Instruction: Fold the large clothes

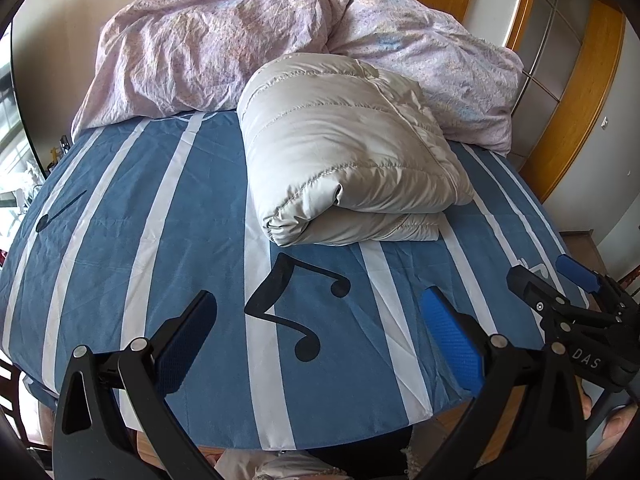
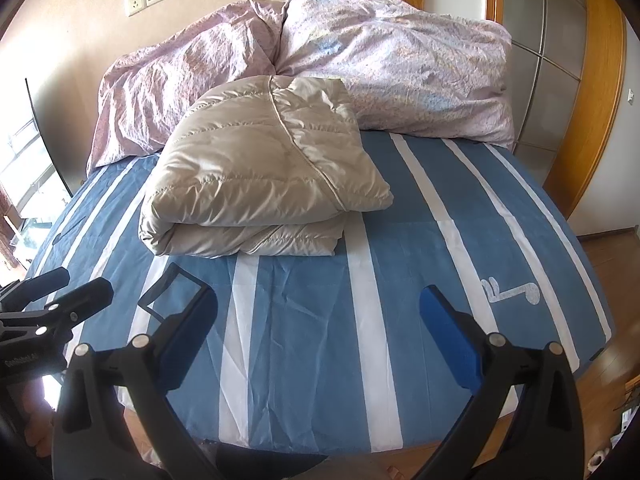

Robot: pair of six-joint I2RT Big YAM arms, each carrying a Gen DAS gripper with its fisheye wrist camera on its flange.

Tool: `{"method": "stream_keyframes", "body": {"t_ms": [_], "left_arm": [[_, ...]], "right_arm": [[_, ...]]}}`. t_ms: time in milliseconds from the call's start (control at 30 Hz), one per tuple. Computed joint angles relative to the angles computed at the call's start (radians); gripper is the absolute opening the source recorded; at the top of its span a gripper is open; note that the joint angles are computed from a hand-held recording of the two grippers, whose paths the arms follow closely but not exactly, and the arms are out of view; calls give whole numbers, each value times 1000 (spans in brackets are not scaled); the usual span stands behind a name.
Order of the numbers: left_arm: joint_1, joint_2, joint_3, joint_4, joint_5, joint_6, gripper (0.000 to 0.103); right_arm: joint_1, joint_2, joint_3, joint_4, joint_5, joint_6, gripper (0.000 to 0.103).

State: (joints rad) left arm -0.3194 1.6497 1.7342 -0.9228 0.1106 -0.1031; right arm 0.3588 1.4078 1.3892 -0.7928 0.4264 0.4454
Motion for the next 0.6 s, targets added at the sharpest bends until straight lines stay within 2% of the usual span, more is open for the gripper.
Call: {"method": "stream_keyframes", "body": {"t_ms": [600], "left_arm": [[-1, -6, -5, -5, -4, -1, 102]], "right_arm": [[0, -3, -6, 1, -10, -9, 101]]}}
